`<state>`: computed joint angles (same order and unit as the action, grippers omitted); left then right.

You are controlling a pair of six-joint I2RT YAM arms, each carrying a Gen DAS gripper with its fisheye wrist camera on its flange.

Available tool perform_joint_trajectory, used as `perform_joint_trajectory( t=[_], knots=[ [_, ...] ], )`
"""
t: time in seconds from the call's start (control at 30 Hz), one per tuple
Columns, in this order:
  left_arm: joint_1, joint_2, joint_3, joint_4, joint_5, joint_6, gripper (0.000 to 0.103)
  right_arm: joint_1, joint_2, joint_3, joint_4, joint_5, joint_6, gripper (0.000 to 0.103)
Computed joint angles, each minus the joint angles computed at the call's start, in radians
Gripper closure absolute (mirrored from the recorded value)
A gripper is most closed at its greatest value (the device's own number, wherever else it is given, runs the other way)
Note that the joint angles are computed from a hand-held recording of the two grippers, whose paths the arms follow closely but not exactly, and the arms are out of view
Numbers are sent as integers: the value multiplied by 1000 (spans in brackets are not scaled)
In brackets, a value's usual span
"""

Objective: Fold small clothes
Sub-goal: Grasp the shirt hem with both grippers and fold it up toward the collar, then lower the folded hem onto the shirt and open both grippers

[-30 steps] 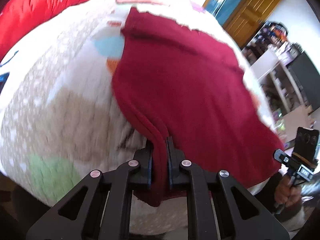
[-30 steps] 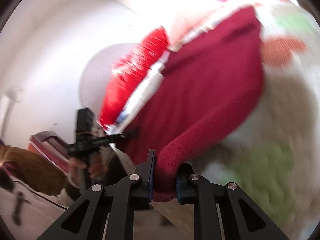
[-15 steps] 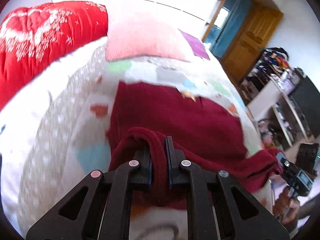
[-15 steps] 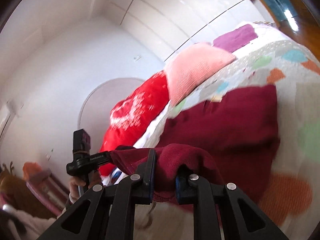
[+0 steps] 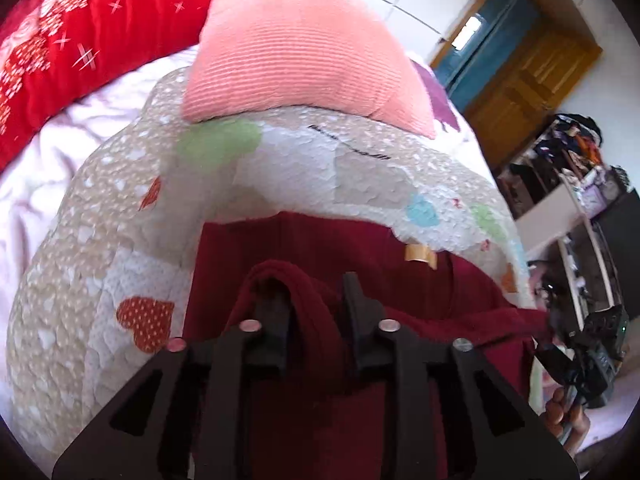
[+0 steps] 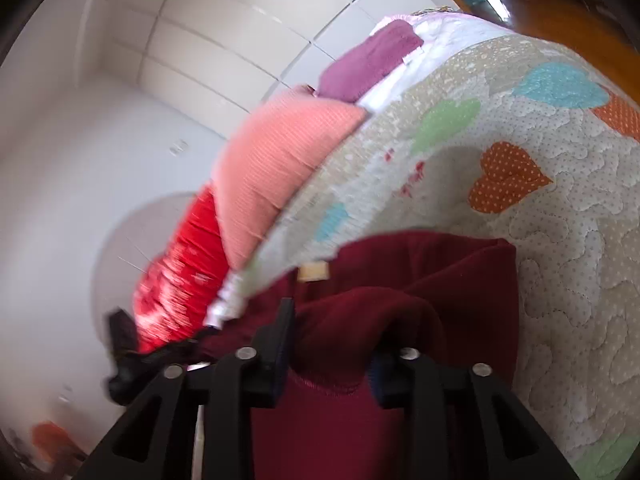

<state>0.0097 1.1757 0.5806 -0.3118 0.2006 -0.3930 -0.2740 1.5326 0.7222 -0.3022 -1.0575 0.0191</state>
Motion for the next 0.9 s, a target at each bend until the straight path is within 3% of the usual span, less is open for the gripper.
perform_joint_trajectory(
  t=[0.07,0.2,0.3,0.37,0.47,0.53,0.57,0.63,0.7,0.77,0.9],
  knots=[
    [9,-32,16,-40,13,6,61,-37,-23,13,-34,-32,-25,48],
    [4,-148,2,-62,-119,-30,32,-128,-118,33,-117,-53,-71,43],
    [-7,-154,-2,-61,-86,-33,32,-91,-153,61,-198,8,-175,45],
    [-68,-117,3,-45,-140,-48,32,-3,-204,48,-194,151,-215,57],
    [-159,22,18,21,-255,-80,32,120,-194,15,-86,313,-203,62],
    [-176,122,33,54,-322,-100,32,167,-126,-4,23,391,-180,64],
    [-176,172,40,66,-354,-113,32,183,-69,-1,86,478,-155,64],
    [-150,278,53,94,-355,-128,32,196,29,26,157,566,-121,65],
    [-147,301,39,133,-366,-129,32,185,141,72,194,575,-115,69],
    [-153,294,26,147,-379,-124,32,184,147,75,198,574,-129,69],
    [-160,182,-13,108,-367,-117,32,179,-15,23,105,565,-179,68]
  ],
)
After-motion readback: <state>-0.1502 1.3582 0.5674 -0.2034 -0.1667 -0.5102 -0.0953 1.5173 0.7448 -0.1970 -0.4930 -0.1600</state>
